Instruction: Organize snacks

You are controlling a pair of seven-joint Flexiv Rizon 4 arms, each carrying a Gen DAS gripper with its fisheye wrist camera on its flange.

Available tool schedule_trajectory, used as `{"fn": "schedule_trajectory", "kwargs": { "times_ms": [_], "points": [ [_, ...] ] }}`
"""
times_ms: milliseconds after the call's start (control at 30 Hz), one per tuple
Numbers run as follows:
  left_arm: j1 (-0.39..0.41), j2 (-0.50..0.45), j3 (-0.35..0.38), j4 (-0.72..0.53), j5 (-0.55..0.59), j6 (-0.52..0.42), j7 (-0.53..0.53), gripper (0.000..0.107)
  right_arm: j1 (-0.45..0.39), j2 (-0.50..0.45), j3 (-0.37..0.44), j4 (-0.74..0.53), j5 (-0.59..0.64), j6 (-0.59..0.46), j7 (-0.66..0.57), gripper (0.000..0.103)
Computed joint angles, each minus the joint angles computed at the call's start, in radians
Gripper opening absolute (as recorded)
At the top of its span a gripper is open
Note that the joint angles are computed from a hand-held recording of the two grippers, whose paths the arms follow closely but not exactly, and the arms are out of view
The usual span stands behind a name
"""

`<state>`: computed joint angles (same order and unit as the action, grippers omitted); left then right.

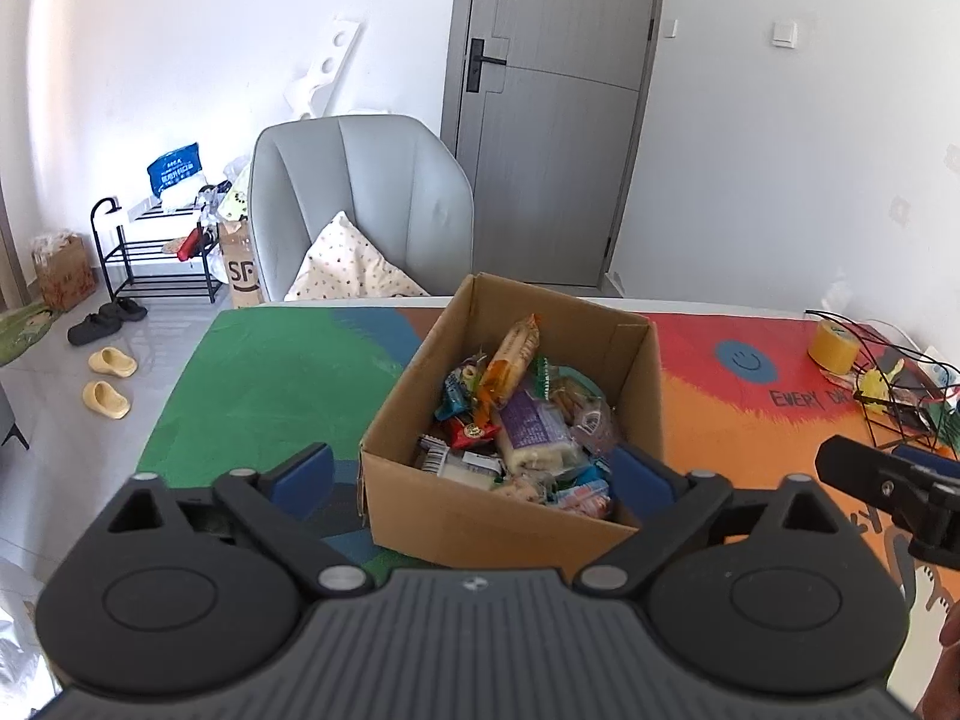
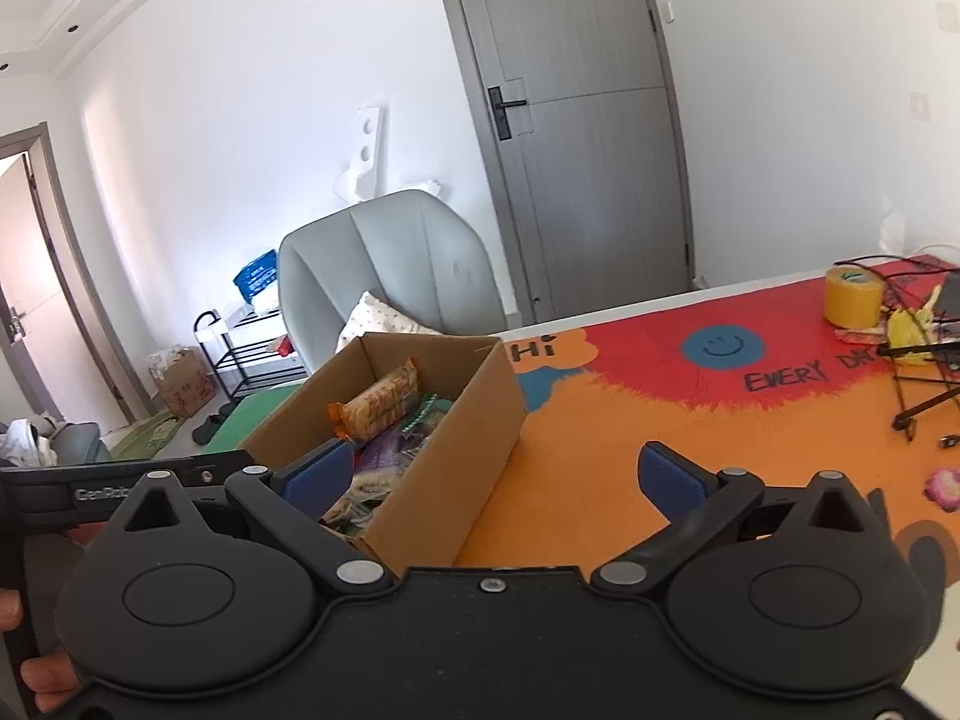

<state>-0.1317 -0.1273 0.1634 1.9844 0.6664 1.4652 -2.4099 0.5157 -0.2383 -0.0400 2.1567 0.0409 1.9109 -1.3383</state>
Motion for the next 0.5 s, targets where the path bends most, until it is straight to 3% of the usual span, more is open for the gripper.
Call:
{"fn": "schedule_trajectory", "kwargs": {
  "times_ms": [167,433,500],
  "points": [
    [0.001,0.030,-0.007,0.028,0.015,0.017,0.011,0.103,0.012,0.032,-0.011,0.031,0.027,0.001,-0.008,0.103],
    [0.035,0.085,-0.046,0.080,0.028,0.033,0.042,0.103,0.124,0.108,-0.108,0.087,0.107,-0.022,-0.072,0.103],
    [0.046,0.098,-0.059,0.096,0.017,0.041,0.065,0.103,0.189,0.131,-0.167,0.101,0.139,-0.032,-0.098,0.103]
  ]
}}
